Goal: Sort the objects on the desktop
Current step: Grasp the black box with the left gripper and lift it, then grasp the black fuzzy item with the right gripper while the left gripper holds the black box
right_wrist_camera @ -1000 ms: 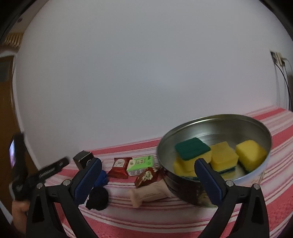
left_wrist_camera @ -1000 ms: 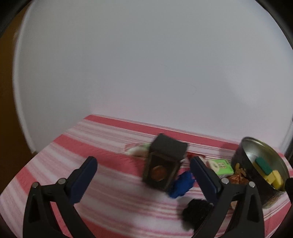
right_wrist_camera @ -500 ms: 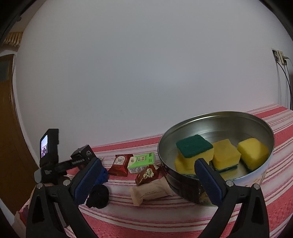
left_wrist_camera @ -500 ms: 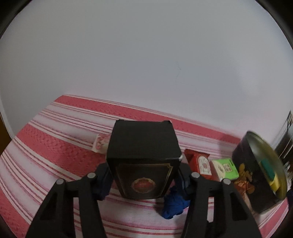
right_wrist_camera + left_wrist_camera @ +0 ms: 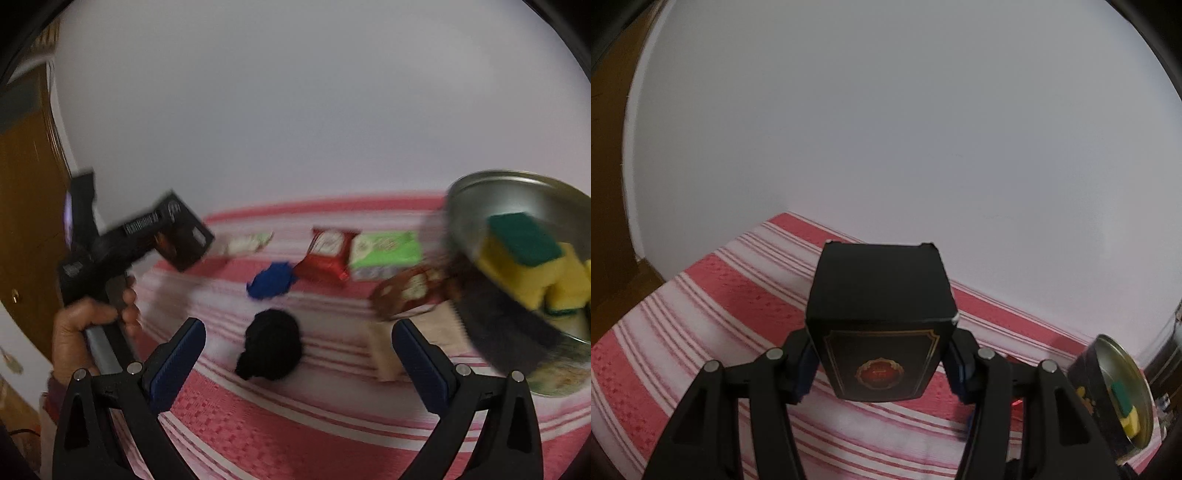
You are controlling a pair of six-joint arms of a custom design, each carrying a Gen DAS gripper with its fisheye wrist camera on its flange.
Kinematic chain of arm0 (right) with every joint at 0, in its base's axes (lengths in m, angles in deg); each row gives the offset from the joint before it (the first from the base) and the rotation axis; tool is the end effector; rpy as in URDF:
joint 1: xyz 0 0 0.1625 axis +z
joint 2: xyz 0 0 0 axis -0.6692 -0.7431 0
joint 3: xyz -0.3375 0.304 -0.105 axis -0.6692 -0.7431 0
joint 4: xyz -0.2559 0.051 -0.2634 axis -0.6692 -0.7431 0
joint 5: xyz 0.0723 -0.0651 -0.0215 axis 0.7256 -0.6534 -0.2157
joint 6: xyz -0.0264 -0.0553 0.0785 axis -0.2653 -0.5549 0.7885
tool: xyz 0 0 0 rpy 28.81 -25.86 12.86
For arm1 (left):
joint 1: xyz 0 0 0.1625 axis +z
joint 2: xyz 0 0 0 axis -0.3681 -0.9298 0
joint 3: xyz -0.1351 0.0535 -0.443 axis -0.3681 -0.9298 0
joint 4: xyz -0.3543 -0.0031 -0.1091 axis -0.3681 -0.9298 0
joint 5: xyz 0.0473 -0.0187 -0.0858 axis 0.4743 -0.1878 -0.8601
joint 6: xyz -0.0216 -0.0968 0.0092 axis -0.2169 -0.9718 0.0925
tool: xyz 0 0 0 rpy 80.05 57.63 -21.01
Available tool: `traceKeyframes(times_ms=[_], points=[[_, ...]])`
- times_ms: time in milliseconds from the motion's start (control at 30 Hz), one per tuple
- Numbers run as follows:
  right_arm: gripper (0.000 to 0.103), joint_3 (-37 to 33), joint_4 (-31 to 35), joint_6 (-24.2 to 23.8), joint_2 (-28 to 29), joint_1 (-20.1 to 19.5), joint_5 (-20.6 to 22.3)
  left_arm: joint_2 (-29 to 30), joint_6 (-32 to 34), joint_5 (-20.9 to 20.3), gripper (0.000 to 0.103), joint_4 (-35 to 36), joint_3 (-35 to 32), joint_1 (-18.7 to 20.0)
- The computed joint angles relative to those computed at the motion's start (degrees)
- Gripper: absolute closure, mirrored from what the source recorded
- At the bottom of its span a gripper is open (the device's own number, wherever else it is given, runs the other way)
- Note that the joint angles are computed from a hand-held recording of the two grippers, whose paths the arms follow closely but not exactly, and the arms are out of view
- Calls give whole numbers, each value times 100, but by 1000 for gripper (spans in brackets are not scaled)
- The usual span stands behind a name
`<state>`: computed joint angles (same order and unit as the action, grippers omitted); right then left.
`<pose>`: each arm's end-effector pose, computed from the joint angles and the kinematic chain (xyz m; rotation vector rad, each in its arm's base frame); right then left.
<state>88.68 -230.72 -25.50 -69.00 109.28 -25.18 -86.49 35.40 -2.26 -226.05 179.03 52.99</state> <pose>-0.0616 -0.5411 0.2231 0.7222 -2.5635 1.0071 -0.2467 -0.4205 -0.0419 -0.0830 2.0908 -1.5092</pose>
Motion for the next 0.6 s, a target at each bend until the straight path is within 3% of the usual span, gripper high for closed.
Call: traceKeyframes(times_ms=[67, 167, 267, 333, 400, 500, 567, 600], points=[[1, -93, 188, 34, 81, 104, -126, -122, -541, 205, 46, 546, 117, -16], [1, -291, 195, 126, 307, 328, -602, -194, -820, 271, 46, 538, 268, -17], [1, -547, 219, 154, 571, 527, -1236, -351, -1505, 359, 46, 1121, 406, -1], [2, -658, 363, 167, 656, 561, -1394, -381, -1623, 287, 46, 1228, 421, 36], [16, -813, 587, 167, 757, 653, -1747, -384, -1586, 271, 46, 1369, 347, 60], [42, -838, 401, -61, 858, 714, -1838, -388, -1507, 282, 46, 1578, 233, 90], [54, -809, 449, -134, 821, 690, -1778, -392, -1516, 283, 46, 1666, 209, 92], [54, -815, 612, -135, 759, 644, -1653, -394, -1528, 292, 46, 1696, 208, 86]])
